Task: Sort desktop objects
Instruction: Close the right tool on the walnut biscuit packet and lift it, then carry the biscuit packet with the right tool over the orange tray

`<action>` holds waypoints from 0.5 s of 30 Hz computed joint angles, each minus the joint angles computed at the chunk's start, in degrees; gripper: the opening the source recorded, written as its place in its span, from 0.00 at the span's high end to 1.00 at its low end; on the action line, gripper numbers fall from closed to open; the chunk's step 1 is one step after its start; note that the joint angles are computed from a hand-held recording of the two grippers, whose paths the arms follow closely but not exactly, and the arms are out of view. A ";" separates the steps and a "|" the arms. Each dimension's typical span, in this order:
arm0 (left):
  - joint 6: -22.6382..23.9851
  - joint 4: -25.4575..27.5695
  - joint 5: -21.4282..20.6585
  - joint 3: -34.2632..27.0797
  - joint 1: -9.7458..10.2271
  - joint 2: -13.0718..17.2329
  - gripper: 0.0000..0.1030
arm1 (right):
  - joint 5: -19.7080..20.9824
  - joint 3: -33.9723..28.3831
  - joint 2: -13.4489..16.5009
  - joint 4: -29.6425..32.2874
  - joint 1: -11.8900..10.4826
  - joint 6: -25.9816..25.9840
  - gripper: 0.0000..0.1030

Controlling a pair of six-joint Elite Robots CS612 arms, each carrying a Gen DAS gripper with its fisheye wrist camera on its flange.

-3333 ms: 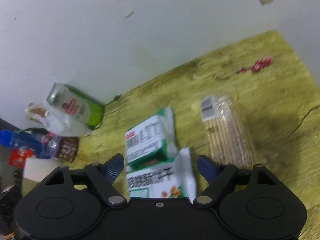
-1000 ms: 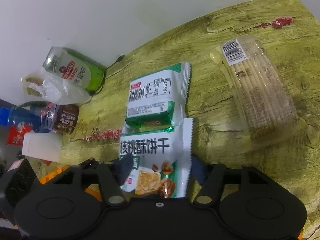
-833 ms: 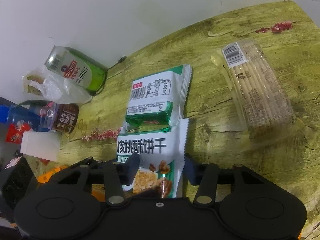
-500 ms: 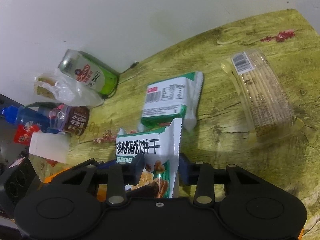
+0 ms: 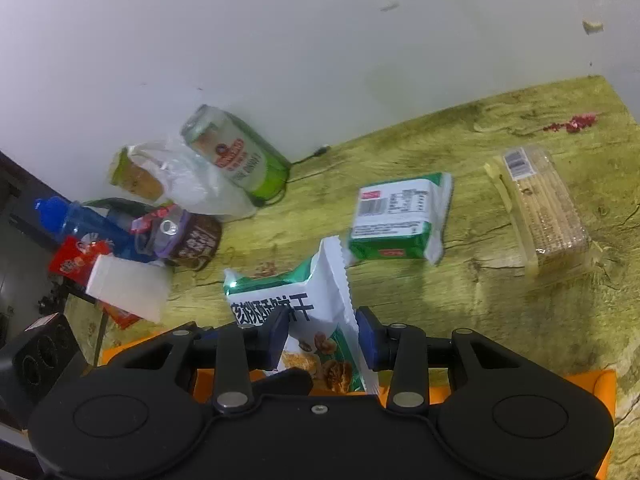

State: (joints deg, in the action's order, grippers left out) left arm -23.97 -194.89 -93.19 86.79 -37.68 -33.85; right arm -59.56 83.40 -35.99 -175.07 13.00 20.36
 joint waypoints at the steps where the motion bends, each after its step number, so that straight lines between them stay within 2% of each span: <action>1: 0.20 -0.53 0.14 0.60 -0.11 -0.38 0.26 | -0.02 0.43 -0.32 -0.44 0.06 0.02 0.65; 15: -0.16 -7.33 1.62 10.47 -1.82 -5.34 0.26 | 3.68 8.24 -4.51 -6.03 0.92 0.95 0.64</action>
State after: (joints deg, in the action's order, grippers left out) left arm -24.13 -202.22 -91.57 97.25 -39.49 -39.19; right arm -55.88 91.64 -40.50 -181.10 13.92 21.30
